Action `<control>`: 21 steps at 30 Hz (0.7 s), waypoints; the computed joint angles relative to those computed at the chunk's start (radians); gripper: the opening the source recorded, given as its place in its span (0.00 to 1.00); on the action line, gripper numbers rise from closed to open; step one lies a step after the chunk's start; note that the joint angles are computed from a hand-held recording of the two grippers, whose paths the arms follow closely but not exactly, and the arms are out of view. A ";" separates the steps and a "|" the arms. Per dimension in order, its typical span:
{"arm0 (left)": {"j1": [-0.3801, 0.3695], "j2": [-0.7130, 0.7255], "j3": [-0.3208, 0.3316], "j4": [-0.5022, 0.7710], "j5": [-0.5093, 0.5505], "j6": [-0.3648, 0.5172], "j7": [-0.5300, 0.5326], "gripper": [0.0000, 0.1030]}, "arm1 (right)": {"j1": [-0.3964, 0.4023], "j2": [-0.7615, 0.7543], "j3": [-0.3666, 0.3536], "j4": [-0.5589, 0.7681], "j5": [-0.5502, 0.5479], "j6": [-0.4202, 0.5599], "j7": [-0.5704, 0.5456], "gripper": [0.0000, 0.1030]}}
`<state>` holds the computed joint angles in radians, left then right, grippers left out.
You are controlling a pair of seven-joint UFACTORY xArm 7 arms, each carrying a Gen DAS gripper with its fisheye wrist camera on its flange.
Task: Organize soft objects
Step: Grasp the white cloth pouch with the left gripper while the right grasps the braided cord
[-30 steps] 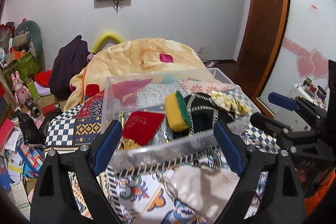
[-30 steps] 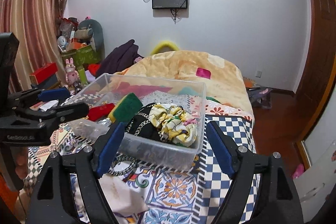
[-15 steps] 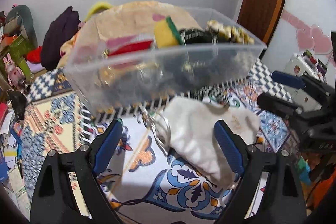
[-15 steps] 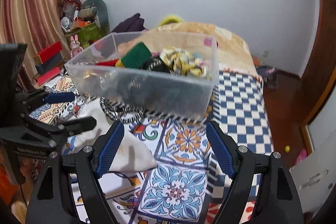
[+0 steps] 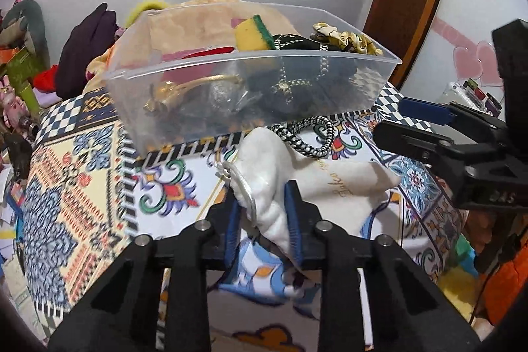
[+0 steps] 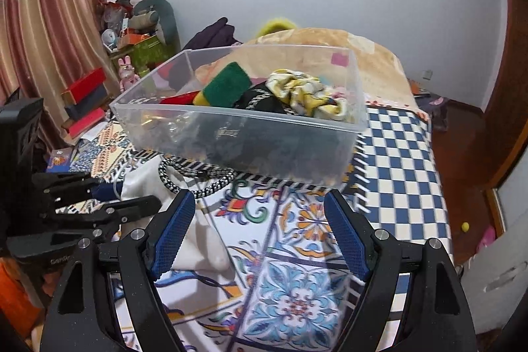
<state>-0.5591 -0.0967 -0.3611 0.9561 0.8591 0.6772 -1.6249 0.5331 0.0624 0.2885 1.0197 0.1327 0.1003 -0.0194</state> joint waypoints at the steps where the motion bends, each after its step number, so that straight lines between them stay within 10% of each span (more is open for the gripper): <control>1: -0.004 -0.013 -0.003 -0.010 -0.004 0.008 -0.002 0.22 | 0.001 0.009 0.006 0.011 0.009 0.007 -0.010 0.76; 12: -0.005 -0.156 -0.074 -0.112 -0.076 0.137 -0.027 0.20 | 0.077 0.140 -0.032 0.155 -0.165 0.115 0.110 0.72; 17: 0.033 -0.225 -0.093 -0.157 -0.099 0.131 -0.050 0.14 | 0.084 0.131 -0.046 0.146 -0.231 0.130 0.153 0.25; 21: 0.071 -0.237 -0.124 -0.141 -0.078 0.139 -0.056 0.13 | 0.061 0.111 -0.035 0.115 -0.225 0.109 0.142 0.10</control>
<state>-0.4884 -0.3337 -0.4850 0.8147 0.7810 0.8159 -1.6811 0.5944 0.1733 0.2531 1.1352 -0.0922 0.2096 0.1227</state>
